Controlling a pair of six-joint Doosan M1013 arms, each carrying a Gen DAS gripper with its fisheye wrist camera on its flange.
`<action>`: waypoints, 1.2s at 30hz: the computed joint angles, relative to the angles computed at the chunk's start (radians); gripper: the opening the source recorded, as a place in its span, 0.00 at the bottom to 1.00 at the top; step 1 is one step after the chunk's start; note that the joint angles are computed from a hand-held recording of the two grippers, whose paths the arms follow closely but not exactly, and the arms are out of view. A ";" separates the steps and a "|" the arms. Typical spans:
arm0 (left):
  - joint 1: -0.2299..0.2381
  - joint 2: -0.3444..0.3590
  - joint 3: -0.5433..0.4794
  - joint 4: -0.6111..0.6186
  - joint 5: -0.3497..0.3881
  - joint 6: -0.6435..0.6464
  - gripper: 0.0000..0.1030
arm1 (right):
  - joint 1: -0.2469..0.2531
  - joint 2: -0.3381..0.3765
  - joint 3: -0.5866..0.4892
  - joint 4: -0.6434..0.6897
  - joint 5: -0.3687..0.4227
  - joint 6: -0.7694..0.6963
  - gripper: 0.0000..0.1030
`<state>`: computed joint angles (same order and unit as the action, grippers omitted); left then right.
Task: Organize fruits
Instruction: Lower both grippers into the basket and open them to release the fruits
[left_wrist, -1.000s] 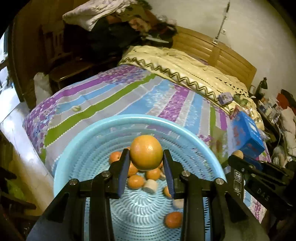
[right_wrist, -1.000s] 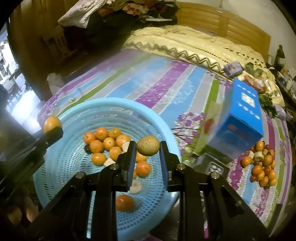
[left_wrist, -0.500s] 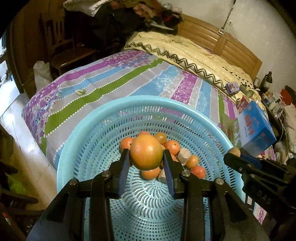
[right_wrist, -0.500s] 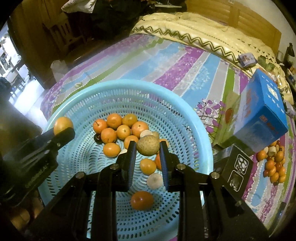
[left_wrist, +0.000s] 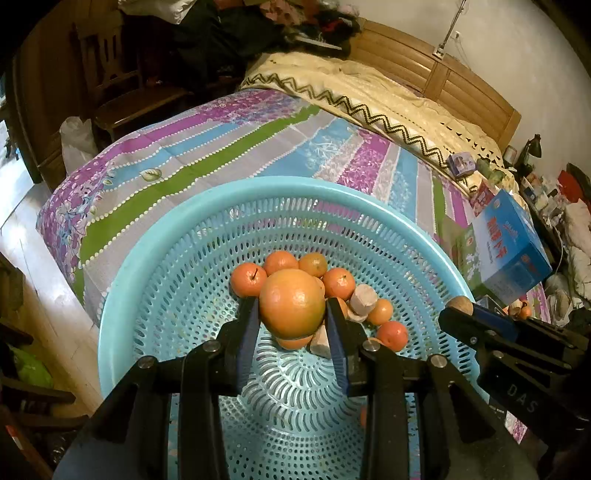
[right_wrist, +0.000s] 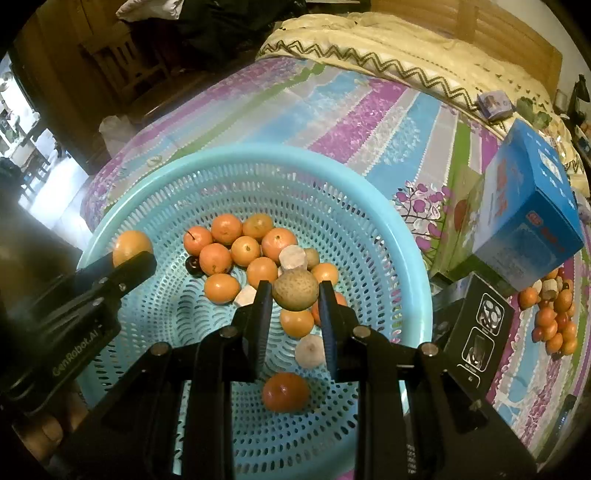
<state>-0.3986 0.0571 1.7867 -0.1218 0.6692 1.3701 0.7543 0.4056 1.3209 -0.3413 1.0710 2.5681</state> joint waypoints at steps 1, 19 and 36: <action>0.000 0.000 0.000 0.000 0.000 0.000 0.35 | 0.000 0.000 0.000 0.001 0.000 -0.002 0.25; 0.000 0.003 -0.001 -0.001 0.003 0.004 0.35 | -0.005 0.001 0.004 0.014 -0.013 -0.009 0.25; -0.001 0.022 -0.016 0.012 0.020 -0.003 0.35 | -0.007 0.001 0.006 0.017 -0.017 -0.015 0.25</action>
<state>-0.4000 0.0786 1.7709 -0.1098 0.6891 1.3667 0.7469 0.4067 1.3273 -0.3247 1.0538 2.5533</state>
